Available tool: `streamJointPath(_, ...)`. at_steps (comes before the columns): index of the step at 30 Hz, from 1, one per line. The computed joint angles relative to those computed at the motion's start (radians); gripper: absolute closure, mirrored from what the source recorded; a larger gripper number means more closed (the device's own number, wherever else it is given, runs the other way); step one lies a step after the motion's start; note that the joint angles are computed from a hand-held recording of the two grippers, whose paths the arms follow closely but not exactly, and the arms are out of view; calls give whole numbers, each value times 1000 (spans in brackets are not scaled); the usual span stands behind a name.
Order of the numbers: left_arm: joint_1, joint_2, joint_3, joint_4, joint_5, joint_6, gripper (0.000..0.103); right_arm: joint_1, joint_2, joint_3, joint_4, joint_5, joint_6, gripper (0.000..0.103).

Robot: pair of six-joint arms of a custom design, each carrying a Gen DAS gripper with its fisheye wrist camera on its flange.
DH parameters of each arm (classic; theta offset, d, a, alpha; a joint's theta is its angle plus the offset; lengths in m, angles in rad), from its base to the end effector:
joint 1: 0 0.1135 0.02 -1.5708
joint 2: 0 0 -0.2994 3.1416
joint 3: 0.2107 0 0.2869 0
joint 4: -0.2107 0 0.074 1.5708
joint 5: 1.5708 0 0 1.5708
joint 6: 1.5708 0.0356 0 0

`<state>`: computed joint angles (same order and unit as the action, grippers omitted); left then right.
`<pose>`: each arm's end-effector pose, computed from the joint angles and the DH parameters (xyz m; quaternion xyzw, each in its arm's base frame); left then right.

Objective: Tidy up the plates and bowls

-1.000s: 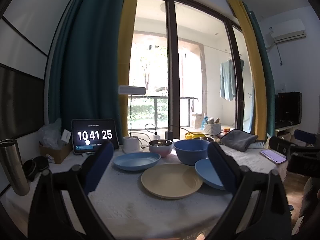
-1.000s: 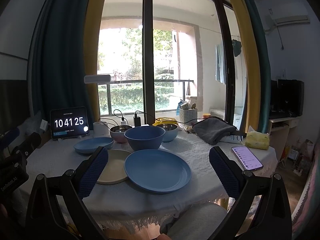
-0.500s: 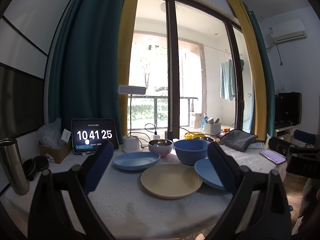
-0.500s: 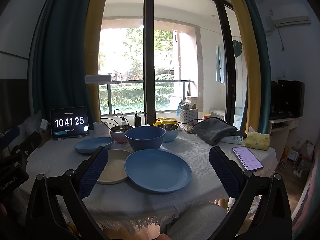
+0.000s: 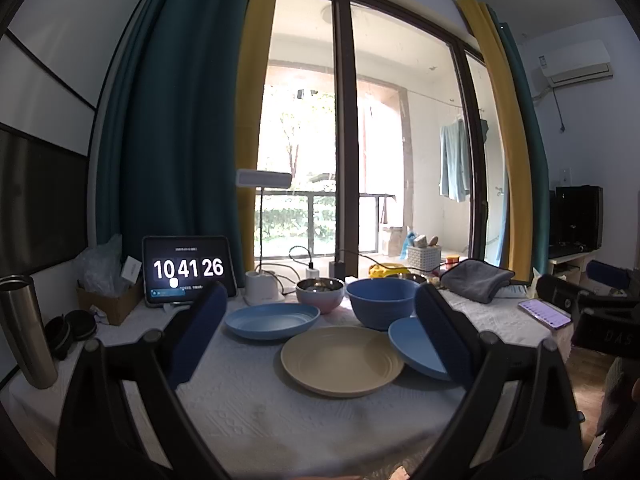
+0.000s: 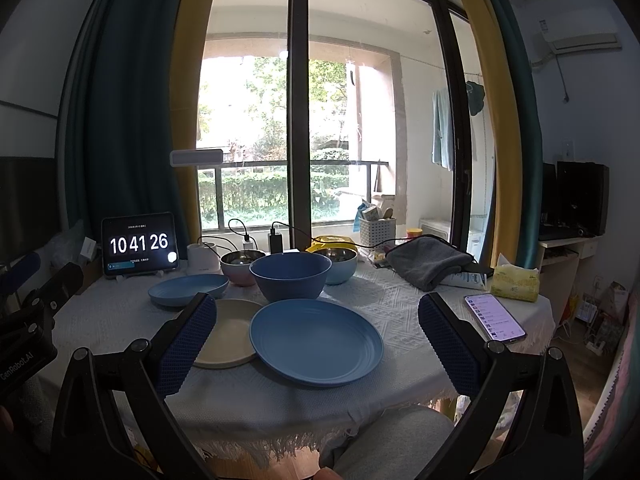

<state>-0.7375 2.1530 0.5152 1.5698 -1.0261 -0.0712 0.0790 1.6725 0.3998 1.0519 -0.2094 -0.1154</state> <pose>0.2558 -0.1913 0.0734 -0.1084 0.7112 0.0957 0.6879 0.2948 0.0308 0.1370 -0.1403 0.7664 0.0703 0.6229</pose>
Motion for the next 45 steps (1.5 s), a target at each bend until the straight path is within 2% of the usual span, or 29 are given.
streamJointPath(14,-3,10,19,-24,9,-9,7,-5,11,2,4,-4,-2,0)
streamJointPath(19,-1,30,51,-15,19,29,7,-19,36,11,13,-12,0,0)
streamJointPath(23,36,6,97,-151,74,-23,7,-32,76,36,20,-13,-1,0)
streamJointPath(35,115,61,312,-444,205,-58,7,-82,275,194,-3,-22,-5,0)
streamJointPath(41,156,117,448,-590,293,-70,7,-105,366,300,-65,-39,16,1)
streamJointPath(45,185,154,535,-701,361,-111,7,-119,438,402,-152,-51,65,2)
